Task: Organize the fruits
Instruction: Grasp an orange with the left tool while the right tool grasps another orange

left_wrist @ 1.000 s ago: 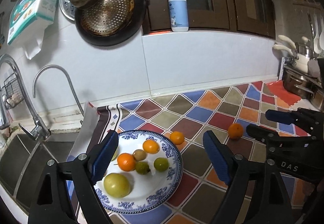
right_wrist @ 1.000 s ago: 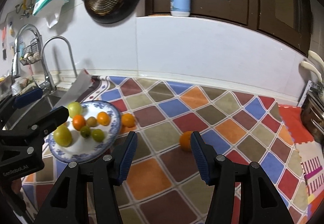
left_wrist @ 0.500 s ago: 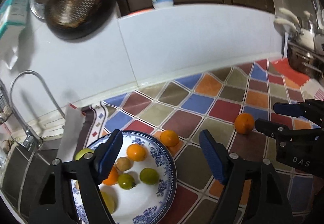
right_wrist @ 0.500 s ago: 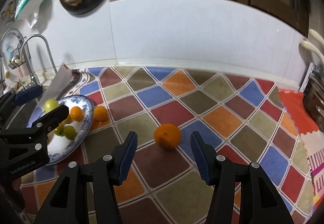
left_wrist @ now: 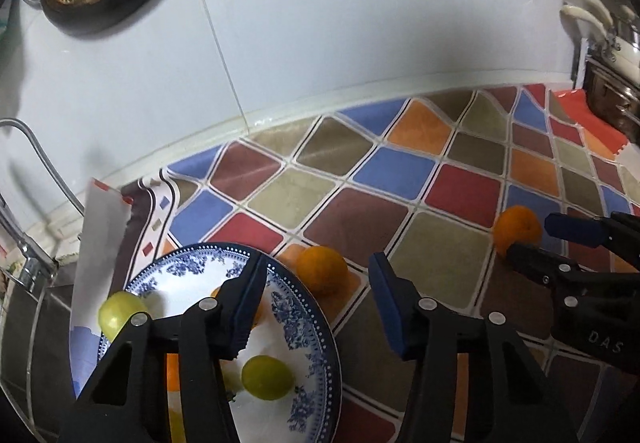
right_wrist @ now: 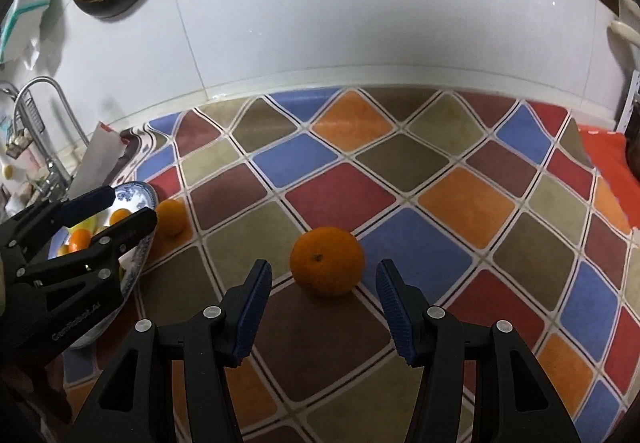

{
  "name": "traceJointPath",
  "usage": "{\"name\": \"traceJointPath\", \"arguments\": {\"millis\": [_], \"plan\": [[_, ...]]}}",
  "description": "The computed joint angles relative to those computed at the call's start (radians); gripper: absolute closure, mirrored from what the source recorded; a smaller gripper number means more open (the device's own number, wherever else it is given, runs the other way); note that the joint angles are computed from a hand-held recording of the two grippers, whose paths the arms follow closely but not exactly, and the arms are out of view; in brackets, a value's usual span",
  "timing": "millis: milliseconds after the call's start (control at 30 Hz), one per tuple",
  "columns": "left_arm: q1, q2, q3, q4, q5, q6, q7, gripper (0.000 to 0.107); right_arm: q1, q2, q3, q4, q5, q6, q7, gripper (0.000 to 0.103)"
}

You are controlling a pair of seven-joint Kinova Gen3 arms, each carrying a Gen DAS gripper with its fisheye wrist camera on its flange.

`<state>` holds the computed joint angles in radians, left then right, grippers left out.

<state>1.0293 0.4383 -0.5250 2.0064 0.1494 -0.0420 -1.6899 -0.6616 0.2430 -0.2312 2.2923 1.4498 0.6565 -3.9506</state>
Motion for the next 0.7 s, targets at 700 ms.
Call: {"name": "traceJointPath", "arguments": {"millis": [700], "plan": [[0.005,0.108,-0.021,-0.105,-0.199,0.074,0.209,0.075,0.039,0.059,0.006,-0.017,0.054,-0.042,-0.034,0.059]]}}
